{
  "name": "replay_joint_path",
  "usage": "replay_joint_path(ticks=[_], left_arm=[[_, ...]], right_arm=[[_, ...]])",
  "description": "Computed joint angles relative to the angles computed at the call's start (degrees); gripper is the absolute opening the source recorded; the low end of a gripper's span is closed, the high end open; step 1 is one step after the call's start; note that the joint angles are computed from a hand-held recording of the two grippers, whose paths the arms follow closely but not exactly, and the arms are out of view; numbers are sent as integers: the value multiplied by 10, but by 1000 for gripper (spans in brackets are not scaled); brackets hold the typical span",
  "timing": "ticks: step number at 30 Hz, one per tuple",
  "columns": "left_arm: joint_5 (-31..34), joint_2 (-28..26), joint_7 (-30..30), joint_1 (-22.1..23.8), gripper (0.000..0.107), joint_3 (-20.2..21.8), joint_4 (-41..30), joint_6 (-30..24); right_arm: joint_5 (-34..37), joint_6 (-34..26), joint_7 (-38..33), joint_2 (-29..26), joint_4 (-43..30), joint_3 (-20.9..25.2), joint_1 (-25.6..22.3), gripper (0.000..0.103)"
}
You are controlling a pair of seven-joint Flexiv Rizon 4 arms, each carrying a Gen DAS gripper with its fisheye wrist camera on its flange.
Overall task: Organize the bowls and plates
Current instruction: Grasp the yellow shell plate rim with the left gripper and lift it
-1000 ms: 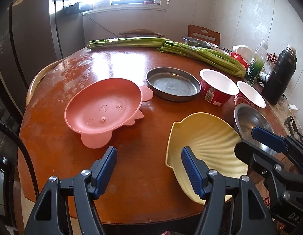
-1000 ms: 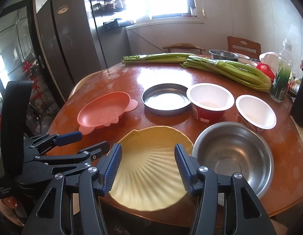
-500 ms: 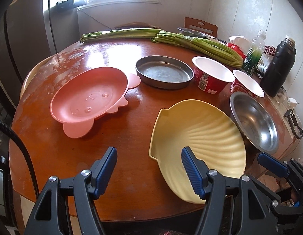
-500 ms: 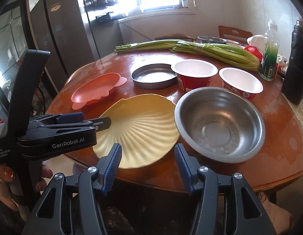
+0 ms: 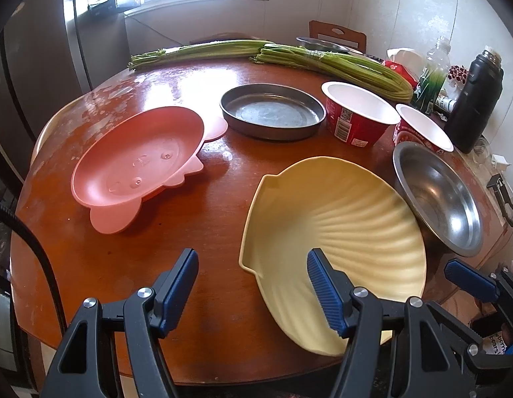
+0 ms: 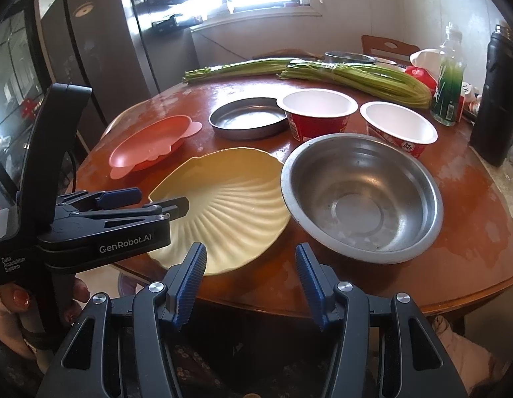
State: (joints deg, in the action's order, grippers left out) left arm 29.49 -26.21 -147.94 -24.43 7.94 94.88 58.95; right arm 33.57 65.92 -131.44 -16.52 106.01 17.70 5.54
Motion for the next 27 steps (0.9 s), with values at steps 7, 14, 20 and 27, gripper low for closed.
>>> replay_joint_path(ticks=[7, 14, 20, 27], left_arm=[[-13, -7, 16, 9, 68, -5, 2, 15], [-22, -11, 16, 5, 68, 6, 2, 5], [-13, -1, 5, 11, 68, 11, 16, 9], [1, 22, -25, 23, 69, 19, 46, 11]], right_arm=[[-30, 15, 38, -12, 4, -10, 18, 58], [-53, 24, 49, -30, -3, 4, 13, 58], [-69, 25, 52, -37, -3, 16, 17, 58], [-67, 10, 43, -37, -6, 30, 22, 58]])
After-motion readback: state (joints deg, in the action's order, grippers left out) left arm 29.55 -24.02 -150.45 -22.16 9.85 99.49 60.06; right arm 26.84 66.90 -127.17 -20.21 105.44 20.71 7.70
